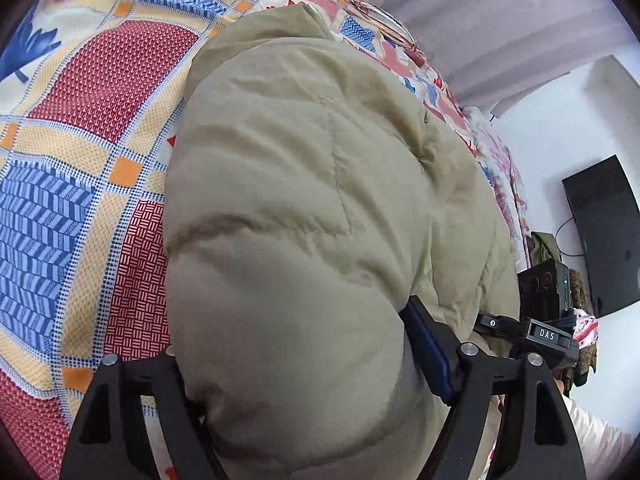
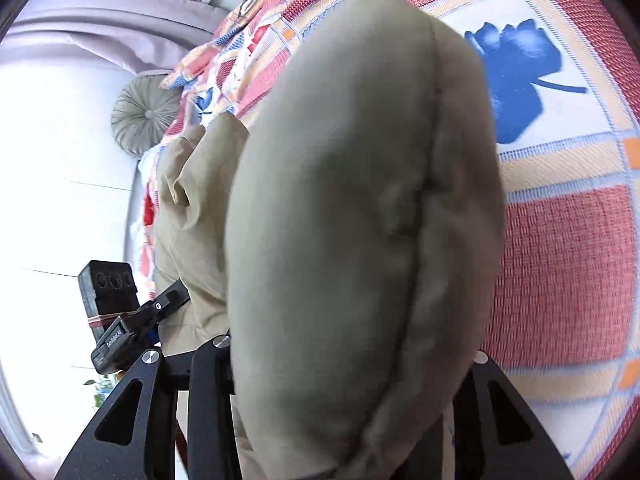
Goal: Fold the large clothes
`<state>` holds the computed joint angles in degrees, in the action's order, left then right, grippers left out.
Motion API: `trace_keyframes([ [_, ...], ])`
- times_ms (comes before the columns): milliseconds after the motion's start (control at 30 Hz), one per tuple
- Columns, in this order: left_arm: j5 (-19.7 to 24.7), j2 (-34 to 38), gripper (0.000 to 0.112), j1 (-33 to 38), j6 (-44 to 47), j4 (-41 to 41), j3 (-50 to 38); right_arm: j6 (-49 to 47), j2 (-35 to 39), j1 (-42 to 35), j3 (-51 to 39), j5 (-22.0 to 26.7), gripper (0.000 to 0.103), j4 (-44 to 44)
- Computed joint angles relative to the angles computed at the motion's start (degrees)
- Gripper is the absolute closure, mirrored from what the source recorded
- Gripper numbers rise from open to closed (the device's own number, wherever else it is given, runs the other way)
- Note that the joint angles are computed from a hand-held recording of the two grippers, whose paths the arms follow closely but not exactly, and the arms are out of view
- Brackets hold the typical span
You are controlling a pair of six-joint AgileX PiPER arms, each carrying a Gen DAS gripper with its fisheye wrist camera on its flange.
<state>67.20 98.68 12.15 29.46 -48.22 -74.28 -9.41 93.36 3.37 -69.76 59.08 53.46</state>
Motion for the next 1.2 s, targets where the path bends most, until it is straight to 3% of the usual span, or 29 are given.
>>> trace_keyframes([
  [133, -1.8, -1.0, 0.026, -0.1, 0.4, 0.4, 2.4, 0.6, 1.6, 0.3, -1.0, 0.0, 0.044, -1.9],
  [267, -3.8, -6.4, 0.026, -1.7, -5.2, 7.2, 2.7, 3.0, -0.2, -0.4, 1.1, 0.0, 0.037, -2.8],
  [467, -2.9, -15.7, 0.026, -0.2, -9.6, 13.9, 4.4, 10.5, -8.6, -1.4, -0.5, 4.8, 0.036, -15.7],
  [567, -1.3, -20.9, 0.026, 0.3, -10.9, 16.3, 6.4, 15.3, -16.3, -1.5, -0.2, 6.4, 0.036, -23.7],
  [633, 0.1, -24.3, 0.026, 0.5, -10.8, 16.7, 8.6, 15.6, -21.7, -3.1, 1.0, 7.9, 0.036, -23.9],
  [733, 0.7, -27.1, 0.026, -2.1, -12.4, 17.3, 9.7, 12.7, -23.8, -4.2, 1.2, 9.4, 0.041, -18.5],
  [833, -1.1, -28.5, 0.026, -7.5, -15.7, 20.6, 11.5, 11.3, -24.6, 2.1, 5.6, 7.9, 0.045, -14.4],
  [867, -2.6, -28.9, 0.026, -9.8, -17.3, 22.6, 12.4, 11.5, -23.2, 4.6, 6.0, 7.0, 0.051, -15.3],
  [933, -4.8, -30.2, 0.026, -12.8, -18.8, 25.9, 14.9, 14.4, -21.2, 9.6, 6.3, 6.2, 0.074, -19.1],
  [967, -5.2, -30.7, 0.026, -13.3, -18.6, 26.3, 16.1, 16.6, -21.1, 11.4, 7.1, 6.0, 0.091, -20.6],
  [1200, -7.4, -34.3, 0.026, -18.9, -21.1, 31.6, 20.6, 22.7, -25.9, 16.0, 24.2, -3.4, 0.097, -20.4],
])
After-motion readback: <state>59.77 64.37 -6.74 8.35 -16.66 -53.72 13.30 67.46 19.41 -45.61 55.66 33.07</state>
